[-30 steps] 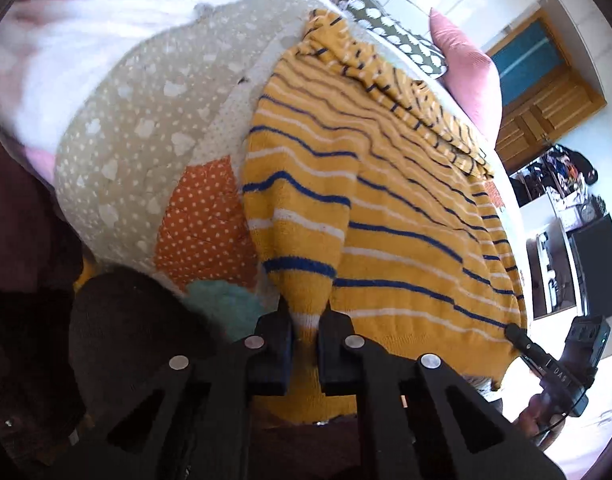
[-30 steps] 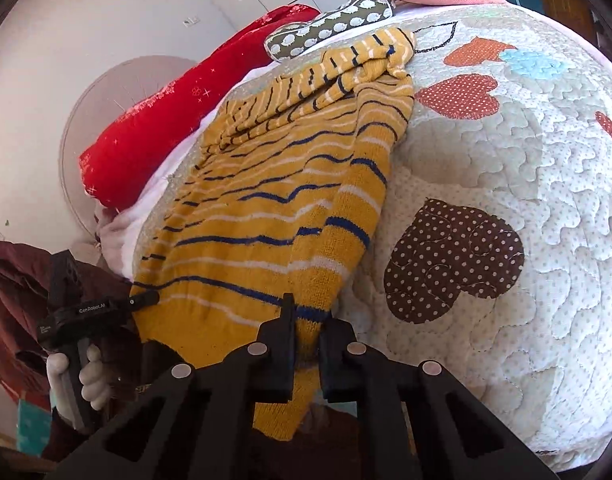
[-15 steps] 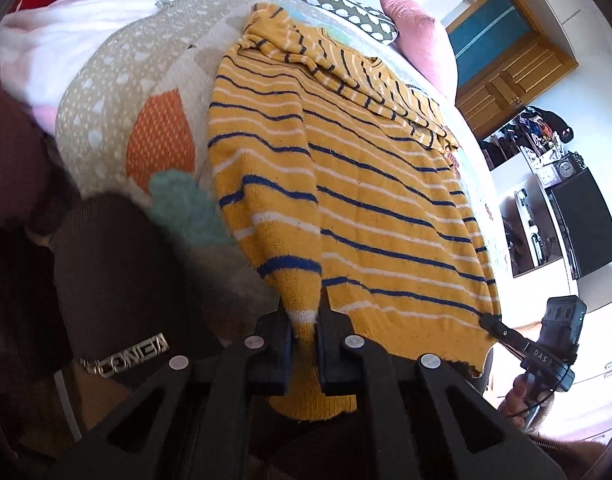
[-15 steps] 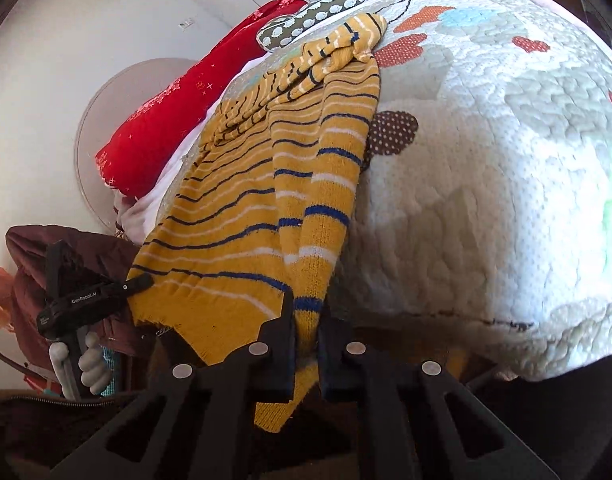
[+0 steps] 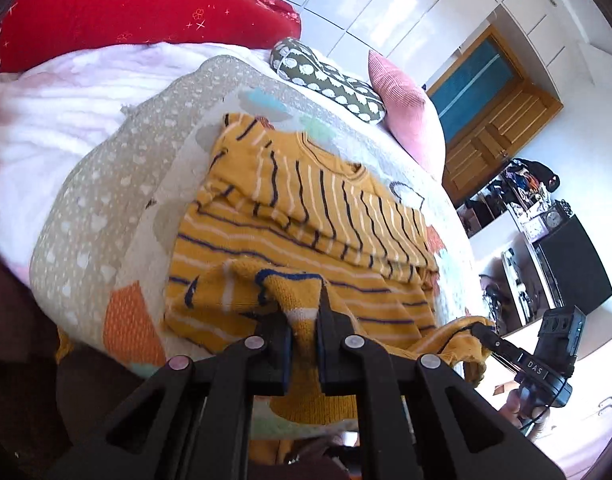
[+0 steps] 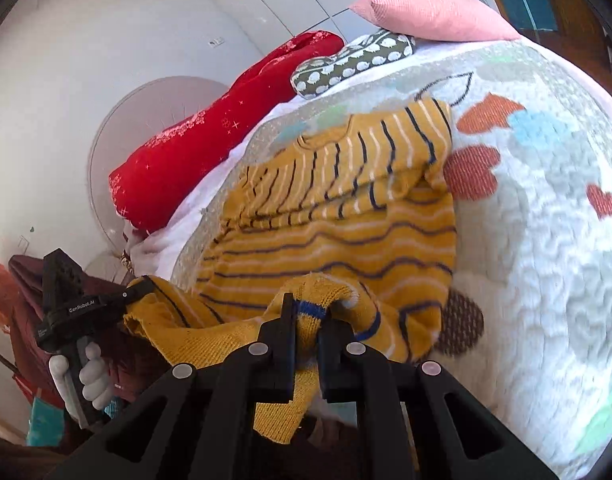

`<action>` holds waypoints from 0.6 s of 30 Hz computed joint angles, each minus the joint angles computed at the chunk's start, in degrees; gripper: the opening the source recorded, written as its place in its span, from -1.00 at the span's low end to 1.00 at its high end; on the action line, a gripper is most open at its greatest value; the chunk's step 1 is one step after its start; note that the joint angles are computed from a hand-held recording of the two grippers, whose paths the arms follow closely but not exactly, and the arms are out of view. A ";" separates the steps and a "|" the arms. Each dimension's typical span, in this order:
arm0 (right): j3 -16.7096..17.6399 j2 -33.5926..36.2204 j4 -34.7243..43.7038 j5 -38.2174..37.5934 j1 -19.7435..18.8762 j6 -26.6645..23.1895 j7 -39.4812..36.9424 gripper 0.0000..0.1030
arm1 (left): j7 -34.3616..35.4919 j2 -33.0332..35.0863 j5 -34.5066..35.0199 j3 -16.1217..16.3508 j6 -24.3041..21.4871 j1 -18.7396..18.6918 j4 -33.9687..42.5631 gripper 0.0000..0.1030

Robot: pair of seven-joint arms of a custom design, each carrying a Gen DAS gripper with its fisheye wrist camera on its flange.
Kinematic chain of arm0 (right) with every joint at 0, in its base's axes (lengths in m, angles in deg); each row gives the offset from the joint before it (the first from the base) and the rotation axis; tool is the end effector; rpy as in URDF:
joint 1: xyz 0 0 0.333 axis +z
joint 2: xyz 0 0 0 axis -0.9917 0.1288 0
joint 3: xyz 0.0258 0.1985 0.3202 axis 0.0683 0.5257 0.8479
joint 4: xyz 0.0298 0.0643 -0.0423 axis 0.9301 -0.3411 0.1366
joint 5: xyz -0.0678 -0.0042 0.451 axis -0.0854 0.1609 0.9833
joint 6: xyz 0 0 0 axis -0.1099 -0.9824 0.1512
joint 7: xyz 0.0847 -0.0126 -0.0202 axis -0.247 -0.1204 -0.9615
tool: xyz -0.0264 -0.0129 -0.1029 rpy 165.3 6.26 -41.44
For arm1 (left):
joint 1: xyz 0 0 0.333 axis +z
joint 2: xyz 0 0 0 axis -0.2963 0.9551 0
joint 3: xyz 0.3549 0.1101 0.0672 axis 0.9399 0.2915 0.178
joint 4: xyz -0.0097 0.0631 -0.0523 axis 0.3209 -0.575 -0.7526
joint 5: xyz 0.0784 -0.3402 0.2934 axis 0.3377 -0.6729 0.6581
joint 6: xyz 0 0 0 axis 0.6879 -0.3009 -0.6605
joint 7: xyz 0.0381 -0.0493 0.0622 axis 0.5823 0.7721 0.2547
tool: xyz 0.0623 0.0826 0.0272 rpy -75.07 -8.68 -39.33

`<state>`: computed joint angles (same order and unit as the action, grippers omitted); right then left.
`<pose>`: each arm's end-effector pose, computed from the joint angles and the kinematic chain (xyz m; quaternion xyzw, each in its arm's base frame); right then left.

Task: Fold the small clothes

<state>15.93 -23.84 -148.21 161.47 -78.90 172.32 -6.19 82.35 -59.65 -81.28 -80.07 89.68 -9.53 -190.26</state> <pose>0.6248 0.0213 0.3650 -0.5992 0.6717 -0.0124 0.4355 0.6761 -0.1896 0.3724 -0.6708 0.6294 -0.3921 0.0112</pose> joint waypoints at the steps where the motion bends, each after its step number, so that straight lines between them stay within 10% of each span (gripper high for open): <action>1: -0.17 2.05 2.75 -1.41 -0.05 -0.19 2.11 -0.83 | -1.85 1.56 1.82 1.34 -0.79 -0.97 2.26 -0.83; 9: 0.26 20.02 25.70 -18.60 -1.65 -1.17 26.04 -0.83 | -26.20 17.32 24.51 15.10 -10.30 -11.56 25.11 -0.82; 15: 2.19 31.81 39.13 -22.75 -5.13 -4.29 42.28 -0.60 | -30.40 29.75 25.99 9.20 -21.38 -6.62 42.17 -0.74; 18: 5.13 32.88 39.87 -20.50 -7.26 1.06 42.11 -0.17 | -29.26 31.71 24.83 4.95 -20.90 -3.61 44.28 -0.47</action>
<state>21.05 9.04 -108.34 140.97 -86.16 173.37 35.92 53.09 -27.94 -56.45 -75.12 68.79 -13.14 -145.98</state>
